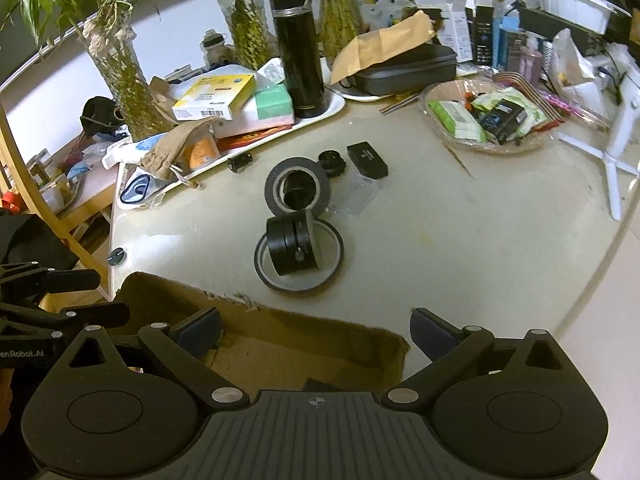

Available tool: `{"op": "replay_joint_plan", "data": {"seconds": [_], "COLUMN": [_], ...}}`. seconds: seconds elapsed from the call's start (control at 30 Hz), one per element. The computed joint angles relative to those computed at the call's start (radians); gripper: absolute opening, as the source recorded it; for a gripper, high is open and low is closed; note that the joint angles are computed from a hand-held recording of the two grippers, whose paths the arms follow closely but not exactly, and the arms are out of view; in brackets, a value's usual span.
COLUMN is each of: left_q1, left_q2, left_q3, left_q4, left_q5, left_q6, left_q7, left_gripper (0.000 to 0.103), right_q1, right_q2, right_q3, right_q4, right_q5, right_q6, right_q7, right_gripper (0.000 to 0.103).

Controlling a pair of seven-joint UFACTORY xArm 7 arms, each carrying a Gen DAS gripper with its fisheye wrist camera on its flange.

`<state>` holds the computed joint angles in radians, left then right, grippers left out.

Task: Organize rigid objects
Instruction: 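Move the right tool to the black cylinder on the clear ring and grasp it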

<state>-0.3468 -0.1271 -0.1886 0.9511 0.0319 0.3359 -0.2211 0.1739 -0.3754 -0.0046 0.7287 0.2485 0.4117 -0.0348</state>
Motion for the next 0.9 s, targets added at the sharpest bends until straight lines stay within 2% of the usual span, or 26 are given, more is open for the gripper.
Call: {"op": "replay_joint_plan", "data": {"seconds": [0.27,0.37,0.6,0.9], "left_q1": [0.015,0.013,0.006,0.007], "left_q2": [0.016,0.014,0.002,-0.001], "left_q3": [-0.005,-0.001,-0.001,0.000], "left_q4": [0.010,0.004,-0.016,-0.025], "left_q5": [0.050,0.041,0.046,0.031], "left_q6": [-0.031,-0.038,-0.063,-0.078], "left_q7": [-0.072,-0.074,-0.050,-0.033], "left_gripper": [0.065,0.065,0.065,0.065], "right_q1": [0.018,0.018,0.001,-0.027], "right_q2": [0.096,0.137,0.230,0.358], "right_q3": [0.002,0.005,0.027,0.063], "right_q4": [0.072,0.106,0.193,0.306], "right_q5": [0.019,0.027,0.028,-0.047], "right_q6": [-0.021,-0.025,-0.014,0.038], "right_q7": [-0.040,-0.064,-0.084,-0.030], "right_gripper": [0.093,0.088,0.085,0.077]}}
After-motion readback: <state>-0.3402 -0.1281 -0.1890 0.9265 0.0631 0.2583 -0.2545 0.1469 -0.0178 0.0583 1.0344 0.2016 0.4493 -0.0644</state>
